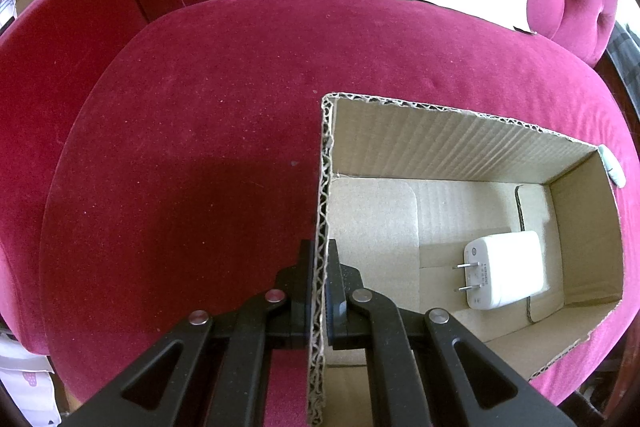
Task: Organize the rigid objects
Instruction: 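Lift the black ball with the right gripper and carry it over the box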
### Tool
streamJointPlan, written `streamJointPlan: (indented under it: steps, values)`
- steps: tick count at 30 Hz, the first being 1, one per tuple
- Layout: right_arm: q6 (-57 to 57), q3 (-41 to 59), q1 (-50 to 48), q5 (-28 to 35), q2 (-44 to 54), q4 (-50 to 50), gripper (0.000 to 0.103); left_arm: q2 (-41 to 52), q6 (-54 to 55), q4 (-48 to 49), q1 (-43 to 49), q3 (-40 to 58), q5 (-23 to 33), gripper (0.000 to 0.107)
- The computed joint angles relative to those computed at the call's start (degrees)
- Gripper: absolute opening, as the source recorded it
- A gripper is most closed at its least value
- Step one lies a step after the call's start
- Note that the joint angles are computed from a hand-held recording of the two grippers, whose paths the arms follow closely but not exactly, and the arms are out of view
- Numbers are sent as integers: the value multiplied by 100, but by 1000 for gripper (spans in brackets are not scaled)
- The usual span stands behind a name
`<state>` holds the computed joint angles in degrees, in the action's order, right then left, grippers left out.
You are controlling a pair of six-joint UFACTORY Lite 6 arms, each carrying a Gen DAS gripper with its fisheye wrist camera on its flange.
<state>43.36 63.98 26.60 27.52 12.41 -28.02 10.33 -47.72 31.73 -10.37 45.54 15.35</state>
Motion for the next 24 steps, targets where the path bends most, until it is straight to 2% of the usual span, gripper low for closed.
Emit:
streamJointPlan:
  steps: [24]
  values:
    - [52, 1497, 987, 105, 1306, 309, 40, -26, 37, -43, 0, -41, -40, 4]
